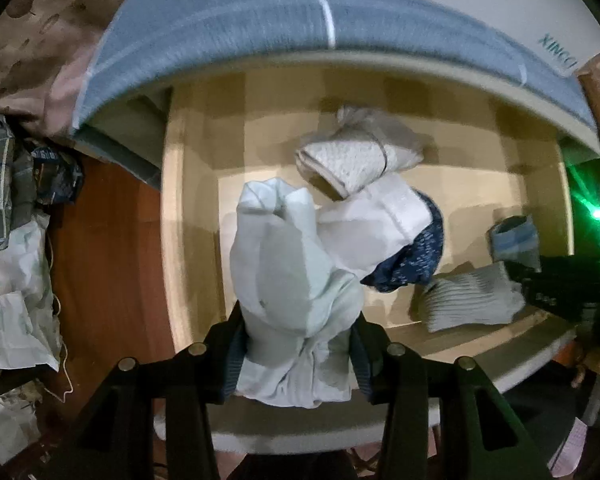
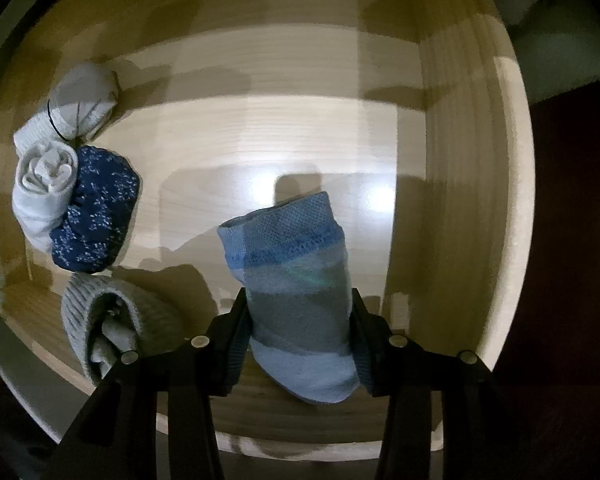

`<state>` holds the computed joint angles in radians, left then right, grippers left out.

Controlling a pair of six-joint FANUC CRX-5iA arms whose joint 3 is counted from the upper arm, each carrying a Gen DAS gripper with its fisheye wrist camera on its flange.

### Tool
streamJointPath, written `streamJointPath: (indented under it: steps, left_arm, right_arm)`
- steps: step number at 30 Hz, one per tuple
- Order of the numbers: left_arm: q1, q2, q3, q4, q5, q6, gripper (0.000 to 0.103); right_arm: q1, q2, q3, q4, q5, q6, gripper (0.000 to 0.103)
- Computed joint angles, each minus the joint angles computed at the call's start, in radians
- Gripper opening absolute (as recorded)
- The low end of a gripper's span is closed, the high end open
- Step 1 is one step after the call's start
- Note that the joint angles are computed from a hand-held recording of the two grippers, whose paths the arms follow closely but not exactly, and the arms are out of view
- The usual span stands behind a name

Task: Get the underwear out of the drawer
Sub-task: 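Grasp the white rolled underwear with the left tool while the right tool holds the blue sock, then carry the white underwear into the shoebox and open the left tool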

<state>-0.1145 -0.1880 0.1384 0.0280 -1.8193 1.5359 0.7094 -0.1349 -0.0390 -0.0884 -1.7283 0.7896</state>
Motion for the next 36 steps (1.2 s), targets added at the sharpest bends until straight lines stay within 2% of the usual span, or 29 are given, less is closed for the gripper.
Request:
streamJointPath:
  steps: [4,12,20,24,28,34,36]
  left_arm:
    - [0.056,-0.035,0.008,0.018,0.005,-0.061,0.046]
    - [0.131,-0.054,0.101,0.079,0.023,-0.094,0.046]
    - [0.165,-0.033,0.253,0.16,0.118,-0.117,0.046]
    - [0.145,0.006,0.343,0.178,0.19,-0.104,0.046]
    - [0.073,0.062,0.427,0.129,0.268,-0.049,0.046]
    - [-0.05,0.176,0.55,-0.014,0.316,-0.008,0.046]
    - [-0.064,0.216,0.581,-0.022,0.318,0.001,0.046]
  right_arm:
    - [0.043,0.019,0.009,0.037,-0.025,-0.023,0.041]
    - [0.072,0.033,0.023,0.045,-0.033,-0.05,0.041]
    - [0.112,0.057,0.041,0.047,-0.035,-0.077,0.041]
    - [0.11,0.055,0.045,0.047,-0.037,-0.071,0.041]
    - [0.104,0.048,0.041,0.047,-0.039,-0.066,0.042]
    - [0.073,0.013,-0.003,0.045,-0.03,-0.029,0.043]
    - [0.069,0.012,-0.003,0.044,-0.03,-0.023,0.043]
